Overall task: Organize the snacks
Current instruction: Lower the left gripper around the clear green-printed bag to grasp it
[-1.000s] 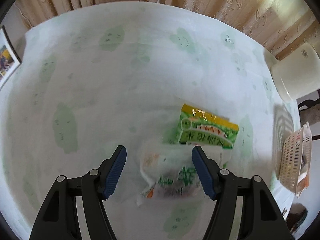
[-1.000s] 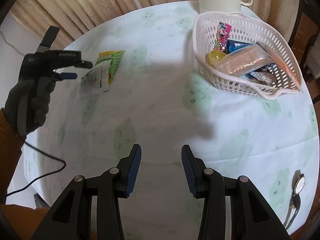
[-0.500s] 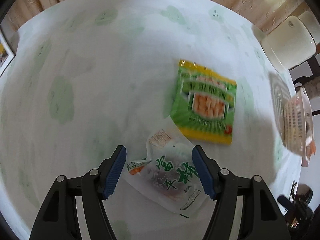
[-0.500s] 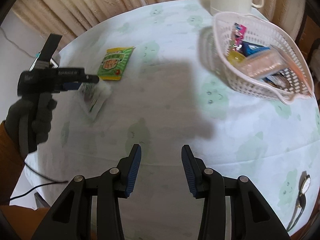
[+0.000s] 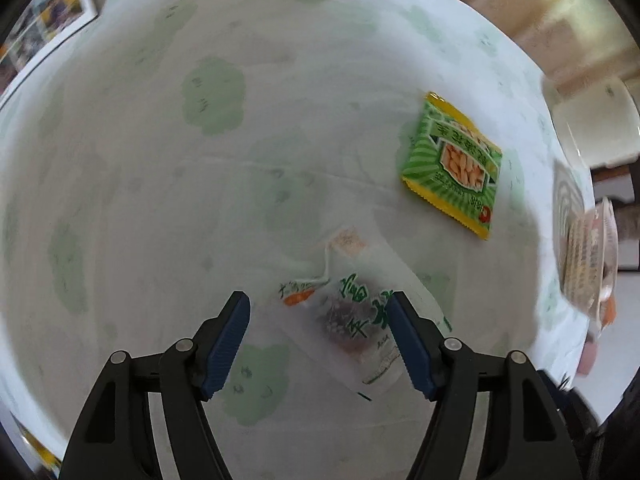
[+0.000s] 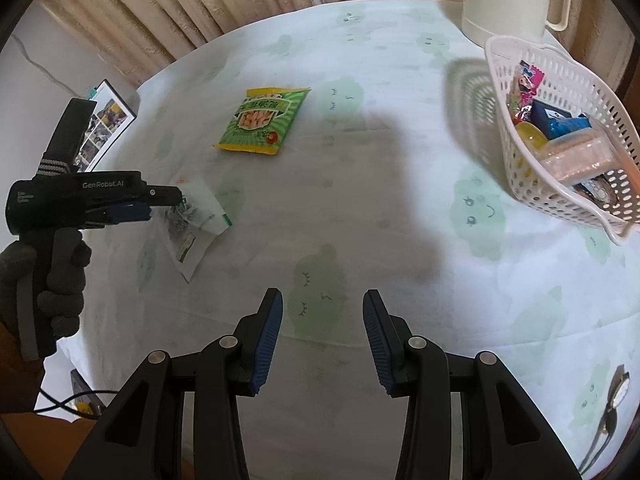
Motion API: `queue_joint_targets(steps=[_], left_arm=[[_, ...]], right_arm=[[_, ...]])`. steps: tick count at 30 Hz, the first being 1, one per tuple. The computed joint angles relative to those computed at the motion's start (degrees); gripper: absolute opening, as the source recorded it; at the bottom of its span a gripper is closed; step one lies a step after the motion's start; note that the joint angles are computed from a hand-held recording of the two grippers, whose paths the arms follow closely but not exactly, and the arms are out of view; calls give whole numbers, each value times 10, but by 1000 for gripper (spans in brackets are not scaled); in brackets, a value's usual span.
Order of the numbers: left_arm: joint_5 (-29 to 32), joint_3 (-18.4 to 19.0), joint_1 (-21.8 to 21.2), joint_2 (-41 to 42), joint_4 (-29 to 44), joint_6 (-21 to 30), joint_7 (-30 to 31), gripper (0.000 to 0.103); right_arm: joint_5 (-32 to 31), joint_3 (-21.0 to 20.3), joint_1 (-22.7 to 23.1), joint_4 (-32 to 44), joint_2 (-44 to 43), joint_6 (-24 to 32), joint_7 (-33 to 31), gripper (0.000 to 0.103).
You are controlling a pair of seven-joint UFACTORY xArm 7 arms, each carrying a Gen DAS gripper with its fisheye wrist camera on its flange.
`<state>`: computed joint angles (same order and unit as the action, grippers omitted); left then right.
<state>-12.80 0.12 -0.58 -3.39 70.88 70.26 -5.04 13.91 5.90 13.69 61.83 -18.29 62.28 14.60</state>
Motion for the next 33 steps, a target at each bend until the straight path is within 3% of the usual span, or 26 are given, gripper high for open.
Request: queue_joint_targets(steps=[8, 16, 18, 22, 23, 27, 33], left_arm=[[-19, 1, 3, -20, -16, 26, -113, 67], [-24, -9, -10, -5, -16, -8, -170, 70], [-1, -17, -18, 3, -12, -14, -191, 76], [57, -30, -35, 13, -2, -16, -211, 77], [68, -33, -40, 14, -1, -16, -207, 76], [103, -34, -49, 9, -1, -14, -187, 53], [84, -21, -42, -14, -17, -23, -128, 44]], right_arm=[[6, -3, -1, -4, -2, -6, -1, 43], [6, -8, -5, -19, -16, -5, -7, 43], [6, -10, -8, -25, -22, -4, -5, 43], [5, -12, -11, -32, -29, -3, -4, 43], [5, -13, -12, -33, -30, -2, -4, 43], [6, -13, -14, -35, -27, -6, -6, 43], [11, -8, -4, -12, 9, -16, -23, 43]])
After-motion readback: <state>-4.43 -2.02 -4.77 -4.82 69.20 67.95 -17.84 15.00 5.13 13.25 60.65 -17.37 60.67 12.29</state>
